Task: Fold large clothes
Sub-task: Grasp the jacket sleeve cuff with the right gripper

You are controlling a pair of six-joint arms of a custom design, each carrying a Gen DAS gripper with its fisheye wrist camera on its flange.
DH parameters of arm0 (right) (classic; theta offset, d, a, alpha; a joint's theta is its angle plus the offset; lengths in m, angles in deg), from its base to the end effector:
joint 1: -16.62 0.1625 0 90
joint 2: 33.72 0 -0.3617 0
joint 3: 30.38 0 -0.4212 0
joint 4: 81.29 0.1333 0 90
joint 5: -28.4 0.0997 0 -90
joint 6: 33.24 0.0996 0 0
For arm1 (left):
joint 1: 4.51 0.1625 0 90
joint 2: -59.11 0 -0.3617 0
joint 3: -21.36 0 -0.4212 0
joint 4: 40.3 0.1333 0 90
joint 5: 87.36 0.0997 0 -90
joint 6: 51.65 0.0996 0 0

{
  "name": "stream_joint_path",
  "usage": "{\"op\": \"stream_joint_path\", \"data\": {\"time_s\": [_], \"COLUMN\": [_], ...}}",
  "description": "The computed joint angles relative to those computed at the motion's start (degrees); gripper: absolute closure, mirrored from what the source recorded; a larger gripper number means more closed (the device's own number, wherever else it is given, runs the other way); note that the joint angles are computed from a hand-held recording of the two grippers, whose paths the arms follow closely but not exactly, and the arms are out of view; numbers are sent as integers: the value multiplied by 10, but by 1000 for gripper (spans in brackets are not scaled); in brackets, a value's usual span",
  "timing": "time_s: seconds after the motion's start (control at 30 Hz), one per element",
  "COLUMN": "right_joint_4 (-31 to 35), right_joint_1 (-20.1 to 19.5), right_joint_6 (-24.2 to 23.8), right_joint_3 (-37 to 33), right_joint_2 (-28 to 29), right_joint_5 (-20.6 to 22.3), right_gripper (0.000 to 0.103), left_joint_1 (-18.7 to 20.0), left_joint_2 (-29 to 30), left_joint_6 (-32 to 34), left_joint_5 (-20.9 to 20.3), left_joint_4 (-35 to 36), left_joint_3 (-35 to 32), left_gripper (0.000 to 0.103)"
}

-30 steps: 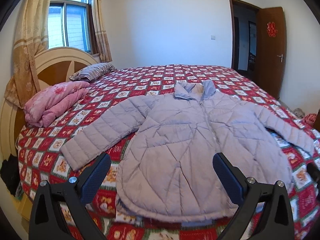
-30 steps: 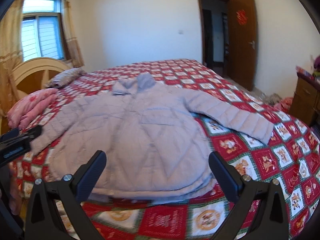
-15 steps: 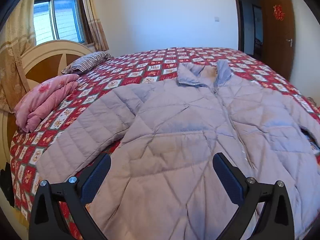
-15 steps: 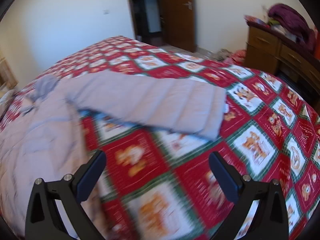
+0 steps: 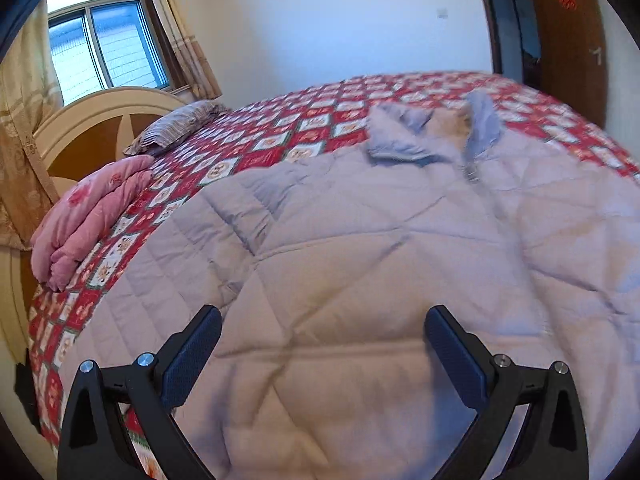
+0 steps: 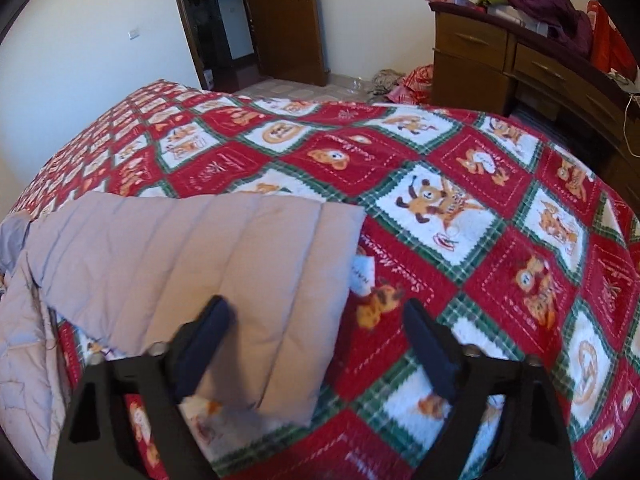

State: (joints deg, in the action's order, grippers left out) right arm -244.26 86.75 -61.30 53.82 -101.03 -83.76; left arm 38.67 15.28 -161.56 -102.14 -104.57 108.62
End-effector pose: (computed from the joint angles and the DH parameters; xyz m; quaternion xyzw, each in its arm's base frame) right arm -0.1393 -0.6671 0.4051 -0.0283 -0.8704 0.3527 0.3424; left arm -0.2648 -0.5633 0.0212 -0.0460 0.7371 -0.4015 0.5417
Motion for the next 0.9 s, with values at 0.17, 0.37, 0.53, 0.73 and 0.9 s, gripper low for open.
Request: {"op": "stream_joint_path", "data": {"time_s": [0.17,0.37,0.53,0.73,0.9], "right_joint_4": [13,-13,-38,-47,-69], "right_joint_1": [-3,23,54,104,152], "right_joint_6": [-16,-56,-88,-124,-159], "right_joint_3": [-7,-4,8,26,57], "right_joint_2": [5,15,15,18,26], "right_joint_5": [27,12,21,33,45], "right_gripper": [64,91,92,92,92], "left_joint_1": [26,22,16,20,27], "left_joint_2": [-23,-41,-45,-50,-69], "left_joint_6": [42,59,1,-66,-44], "left_joint_5": [-5,-2,-4,5,7], "left_joint_4": [-57,-82,-8,77,39], "left_joint_3": [22,42,28,15,39], "left_gripper": [1,1,1,1,1]}}
